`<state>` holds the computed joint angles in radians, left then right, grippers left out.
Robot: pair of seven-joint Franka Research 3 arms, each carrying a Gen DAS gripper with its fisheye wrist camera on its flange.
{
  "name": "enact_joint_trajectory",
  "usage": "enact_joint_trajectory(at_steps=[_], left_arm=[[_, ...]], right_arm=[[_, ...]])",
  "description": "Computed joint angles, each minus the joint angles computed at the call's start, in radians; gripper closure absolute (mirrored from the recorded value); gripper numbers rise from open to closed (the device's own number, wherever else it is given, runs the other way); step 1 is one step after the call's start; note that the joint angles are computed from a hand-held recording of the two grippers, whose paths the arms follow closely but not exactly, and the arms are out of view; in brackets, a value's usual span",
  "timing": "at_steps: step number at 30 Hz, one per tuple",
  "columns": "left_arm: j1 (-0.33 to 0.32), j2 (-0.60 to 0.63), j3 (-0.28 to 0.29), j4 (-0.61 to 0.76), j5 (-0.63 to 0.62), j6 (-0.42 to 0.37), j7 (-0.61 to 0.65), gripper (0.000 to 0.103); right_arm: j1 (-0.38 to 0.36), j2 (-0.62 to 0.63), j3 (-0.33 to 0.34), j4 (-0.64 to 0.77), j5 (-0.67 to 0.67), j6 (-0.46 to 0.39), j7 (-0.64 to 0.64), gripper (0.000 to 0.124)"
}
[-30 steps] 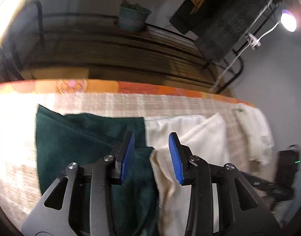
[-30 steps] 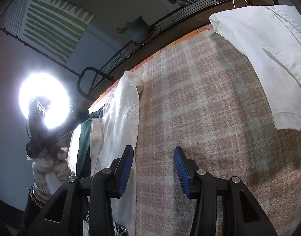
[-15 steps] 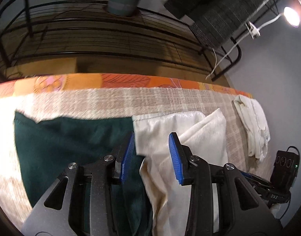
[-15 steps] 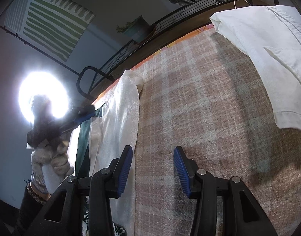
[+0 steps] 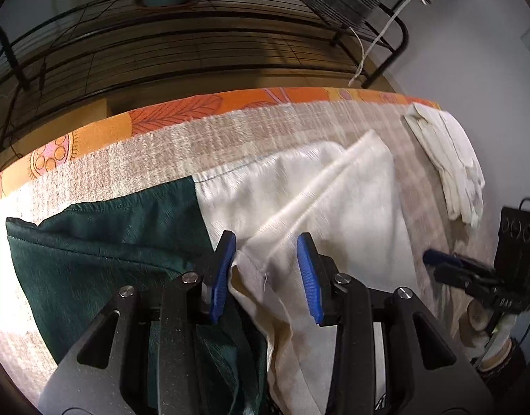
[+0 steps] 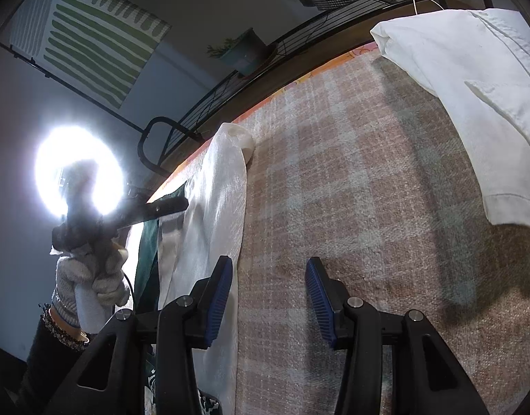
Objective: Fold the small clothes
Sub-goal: 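Grasp and straighten the folded cream edge with the left tool while the right tool withdraws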
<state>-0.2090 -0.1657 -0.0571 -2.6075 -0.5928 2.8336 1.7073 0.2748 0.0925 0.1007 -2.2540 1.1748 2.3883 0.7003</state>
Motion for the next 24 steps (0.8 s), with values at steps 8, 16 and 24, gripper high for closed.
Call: enact_joint_trajectory(at_steps=[8,16,24], left_arm=[[-0.032,-0.021,-0.011,-0.023,0.083,0.089,-0.068,0.101],[0.02,-0.21,-0.038,-0.18,0.235,0.143,-0.276,0.101],[0.019,-0.237,0.065,-0.275,0.316,0.194,-0.378,0.101]], right_arm=[[0.003,-0.002,0.003,-0.002,-0.003,0.01,0.007,0.077],[0.004,0.013,0.006,0.033,-0.009,0.0,-0.01,0.075],[0.002,0.184,0.052,0.246,0.099,-0.074,-0.023,0.068]])
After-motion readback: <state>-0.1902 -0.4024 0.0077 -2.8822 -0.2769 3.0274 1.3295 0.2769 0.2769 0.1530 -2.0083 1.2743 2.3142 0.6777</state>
